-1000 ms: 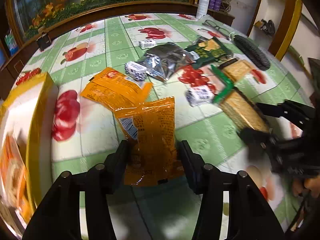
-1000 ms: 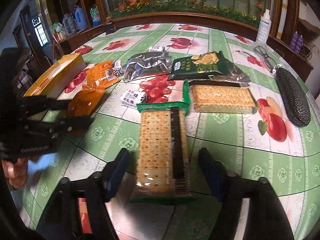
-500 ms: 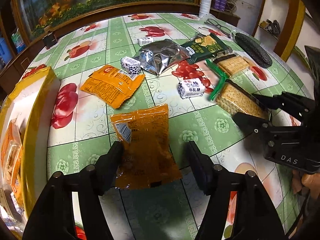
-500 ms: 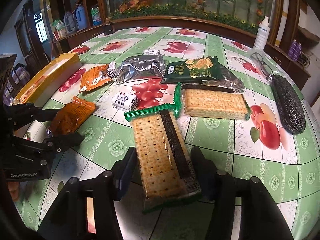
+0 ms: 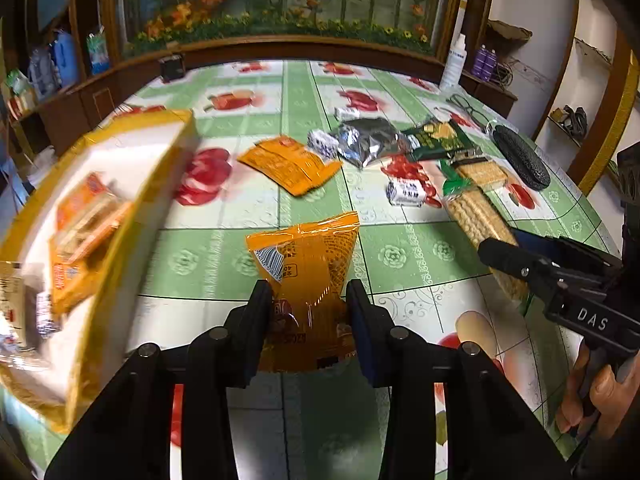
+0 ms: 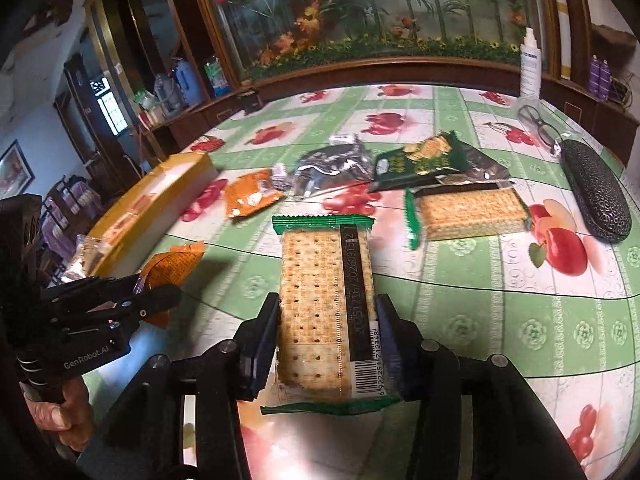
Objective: Organize snacks
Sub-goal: 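Carry orange bag with left tool while right tool carries green-trimmed cracker pack toward tray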
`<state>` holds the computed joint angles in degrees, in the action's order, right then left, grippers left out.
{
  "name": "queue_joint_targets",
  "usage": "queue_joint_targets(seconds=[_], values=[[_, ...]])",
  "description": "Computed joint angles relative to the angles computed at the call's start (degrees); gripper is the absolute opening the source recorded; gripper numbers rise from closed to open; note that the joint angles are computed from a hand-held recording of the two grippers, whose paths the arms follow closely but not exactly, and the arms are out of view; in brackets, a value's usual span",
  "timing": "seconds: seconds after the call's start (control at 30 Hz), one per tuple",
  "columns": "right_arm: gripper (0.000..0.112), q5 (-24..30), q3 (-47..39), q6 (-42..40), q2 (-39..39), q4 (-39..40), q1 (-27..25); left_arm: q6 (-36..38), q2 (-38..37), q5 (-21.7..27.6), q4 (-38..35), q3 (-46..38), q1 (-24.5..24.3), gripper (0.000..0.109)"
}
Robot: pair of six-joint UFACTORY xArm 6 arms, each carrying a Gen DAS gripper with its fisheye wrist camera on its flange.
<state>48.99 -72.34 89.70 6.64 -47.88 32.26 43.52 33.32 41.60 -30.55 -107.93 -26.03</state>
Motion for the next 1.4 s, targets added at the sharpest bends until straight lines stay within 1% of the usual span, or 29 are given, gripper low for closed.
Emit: queue_joint_targets(seconds=[0.1,0.23,0.43,0.63,0.9,1.13,1.4], values=[[0.048,-1.67,-1.66,0.09,1.03,-0.35,0.59,0.74,-2.69,-4.01,0.1,3.57,-0.02,0.036],[0.048,-2.16,-4.65,-1.2,2.6,-0.68,1.57,0.63,-4.7,-8.46,0.69,6.26,0.29,0.036],[0.048,-2.76,-9.58,-3.69,5.55,-0.52,2.29,-1.92,-4.4,-10.98,2.44,5.69,1.56,0.036],[0.048,-3.46,-15.39,-6.93,9.27,-0.22,2.25,-5.39,-2.38,-11.05,4.22,2.31,3.71,0.036],[0.048,-3.49,-26.71,-13.68,16.31,1.16,1.79,-10.16,0.82,-10.83,7.57,-2.59,6.01,0.036],[0.048,-4.48,-37.25,-20.5,23.93,5.14,1.05,-13.13,3.37,-10.15,9.9,-6.24,7.59,0.036],[0.048,-4.11,-53.97,-29.15,36.01,12.6,0.15,-16.43,7.67,-7.24,11.82,-12.85,9.56,0.036]])
